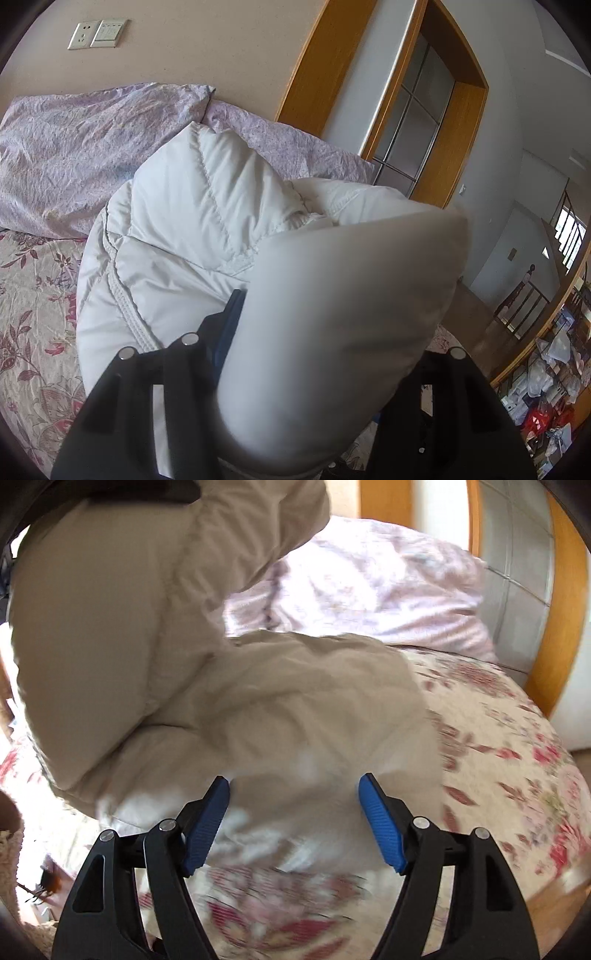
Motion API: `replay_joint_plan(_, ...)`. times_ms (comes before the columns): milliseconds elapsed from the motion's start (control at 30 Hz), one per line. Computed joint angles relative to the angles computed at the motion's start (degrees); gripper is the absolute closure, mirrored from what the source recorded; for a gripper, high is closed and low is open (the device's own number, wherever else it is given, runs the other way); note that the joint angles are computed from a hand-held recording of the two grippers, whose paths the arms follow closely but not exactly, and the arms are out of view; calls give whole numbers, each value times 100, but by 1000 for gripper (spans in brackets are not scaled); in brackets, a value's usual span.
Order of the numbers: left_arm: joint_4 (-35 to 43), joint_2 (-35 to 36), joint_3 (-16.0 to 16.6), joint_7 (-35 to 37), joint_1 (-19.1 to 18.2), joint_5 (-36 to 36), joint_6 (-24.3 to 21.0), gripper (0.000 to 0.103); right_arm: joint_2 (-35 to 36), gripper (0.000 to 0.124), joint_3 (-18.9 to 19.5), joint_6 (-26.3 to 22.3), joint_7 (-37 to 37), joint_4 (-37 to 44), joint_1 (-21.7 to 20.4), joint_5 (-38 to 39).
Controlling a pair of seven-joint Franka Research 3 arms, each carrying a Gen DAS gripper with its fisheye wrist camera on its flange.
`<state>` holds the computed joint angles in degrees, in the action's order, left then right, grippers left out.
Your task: Fold large clothes
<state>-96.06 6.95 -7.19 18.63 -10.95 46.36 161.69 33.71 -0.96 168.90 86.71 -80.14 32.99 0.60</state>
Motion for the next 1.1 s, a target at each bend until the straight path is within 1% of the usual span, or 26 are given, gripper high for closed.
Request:
replay_joint_plan(33, 44, 55, -19, 54, -13, -22, -24, 51, -113, 50, -113, 120, 85, -216, 73, -51)
replay_joint_plan(100, 170, 202, -52, 194, -67, -85, -79, 50, -285, 50, -214, 291, 201, -538, 118, -72)
replay_joint_plan(200, 350, 439, -99, 516, -146, -344, -128, 49, -351, 50, -176, 375, 247, -680, -15, 28)
replay_joint_plan(233, 415, 520, -105, 614, -188, -424, -150, 49, -361, 50, -142, 376, 244, -705, -55, 64)
replay_joint_plan(267, 515, 633, -126, 773, -220, -549, -189, 49, -262, 50, -9, 323, 155, -571, -183, 144)
replay_joint_plan(300, 613, 742, -138, 929, -255, -664, -234, 48, -249, 50, 7, 311, 147, -559, -208, 181)
replay_joint_plan(400, 955, 1043, -121, 1235, -457, -833, -477, 47, -272, 50, 206, 398, -33, -655, -393, 355)
replay_joint_plan(500, 1288, 1299, -71, 1484, -617, -966, -700, 46, -326, 50, 254, 528, -122, -793, -442, 488)
replay_joint_plan(567, 1501, 1447, -23, 1618, -715, -1014, -863, 46, -323, 50, 362, 570, -237, -820, -539, 604)
replay_joint_plan(667, 1830, 1658, 43, 1787, -812, -1097, -1100, 45, -332, 50, 668, 637, -520, -884, -785, 867)
replay_joint_plan(767, 2060, 1814, 120, 1867, -925, -1083, -1297, 44, -318, 50, 813, 691, -724, -912, -894, 1076)
replay_joint_plan(967, 2438, 2068, 138, 2178, -1001, -1198, -1622, 42, -294, 50, 1032, 762, -1048, -940, -1049, 1418)
replay_joint_plan(1100, 2709, 2252, 138, 2407, -1045, -1323, -1832, 41, -276, 49, 1089, 779, -1175, -943, -1090, 1579)
